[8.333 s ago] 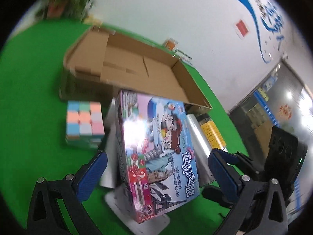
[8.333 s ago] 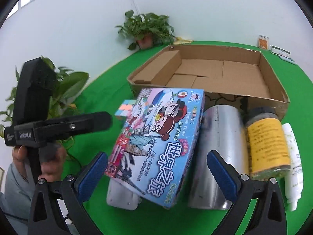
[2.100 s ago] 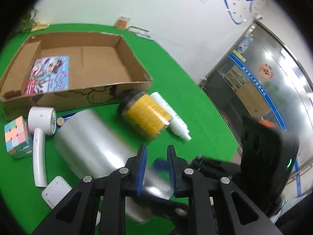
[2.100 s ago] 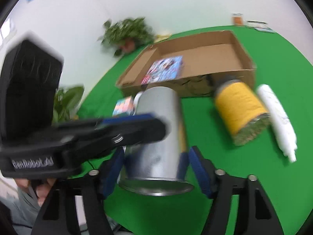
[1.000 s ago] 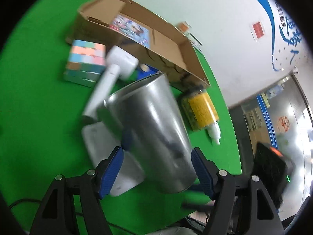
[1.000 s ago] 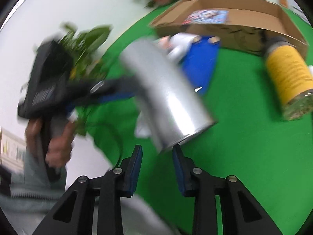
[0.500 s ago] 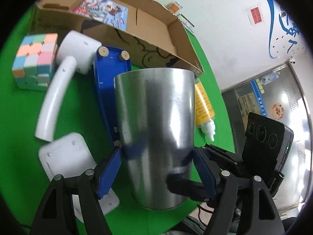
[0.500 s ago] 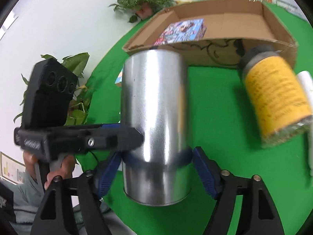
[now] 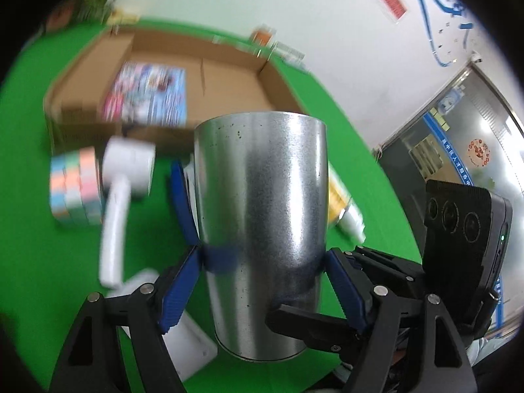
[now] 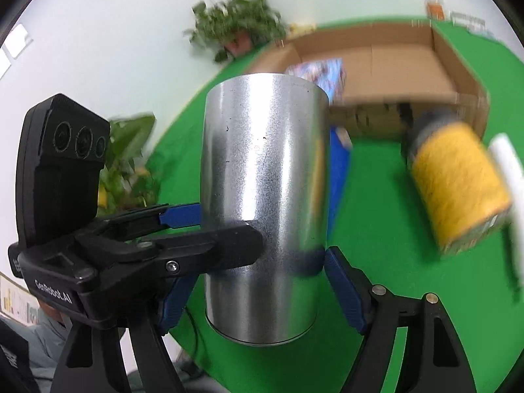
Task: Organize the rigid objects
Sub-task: 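Carry the silver can into the box beside the game box, release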
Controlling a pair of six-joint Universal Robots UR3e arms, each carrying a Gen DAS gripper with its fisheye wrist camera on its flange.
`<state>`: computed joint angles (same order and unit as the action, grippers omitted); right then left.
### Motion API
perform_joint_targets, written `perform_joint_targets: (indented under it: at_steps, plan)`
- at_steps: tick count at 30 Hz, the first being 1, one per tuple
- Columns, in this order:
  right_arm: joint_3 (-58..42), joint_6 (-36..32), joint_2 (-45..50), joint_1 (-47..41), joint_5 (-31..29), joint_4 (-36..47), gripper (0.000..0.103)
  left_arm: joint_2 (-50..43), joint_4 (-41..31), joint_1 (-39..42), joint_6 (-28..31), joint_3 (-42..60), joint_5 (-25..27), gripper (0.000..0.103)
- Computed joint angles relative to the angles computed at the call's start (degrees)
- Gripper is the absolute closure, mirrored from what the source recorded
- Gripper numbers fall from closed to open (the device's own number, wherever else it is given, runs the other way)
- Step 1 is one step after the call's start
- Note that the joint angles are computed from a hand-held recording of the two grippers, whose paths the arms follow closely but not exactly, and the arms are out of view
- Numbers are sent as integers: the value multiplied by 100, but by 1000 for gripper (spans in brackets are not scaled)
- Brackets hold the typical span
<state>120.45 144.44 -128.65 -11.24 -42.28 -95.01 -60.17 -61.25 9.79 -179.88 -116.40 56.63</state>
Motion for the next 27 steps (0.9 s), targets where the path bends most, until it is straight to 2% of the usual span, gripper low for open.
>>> perform_joint_targets:
  at_steps: [2,4,6,9,11,15,17,22,27]
  plan:
    - [-250,220,192,37,81,-328,28,-382,120,-84,19,547,79,26]
    - [-670,622,656,189,91,-903,28,-1013,268,-264,-19,1316,230,26]
    - [-1343,1055,1339,421,-64,-1542,28,-1534,174,-200,103,2043,154,26]
    - [-2357,1356,2221,587,-143,-1753,28,-2463,-60,-225,278,3384,184,26]
    - [-3219,1484,2917,715,-273,-1639,28,-3126,-318,-253,414,4286,190,26]
    - [-5368,1574,4671,1063,-642,-801,28,-4393,-964,-252,525,5723,175,26]
    - [-6213,1742,5452,1219,-819,-459,28,-4851,-1179,-202,511,6052,93,26]
    - [-7277,1868,6722,1323,-978,123,28,-5919,-1636,-219,368,6777,65,26]
    - [-8409,1992,7830,1532,-1363,689,29,-6572,-1843,-247,234,6996,78,26]
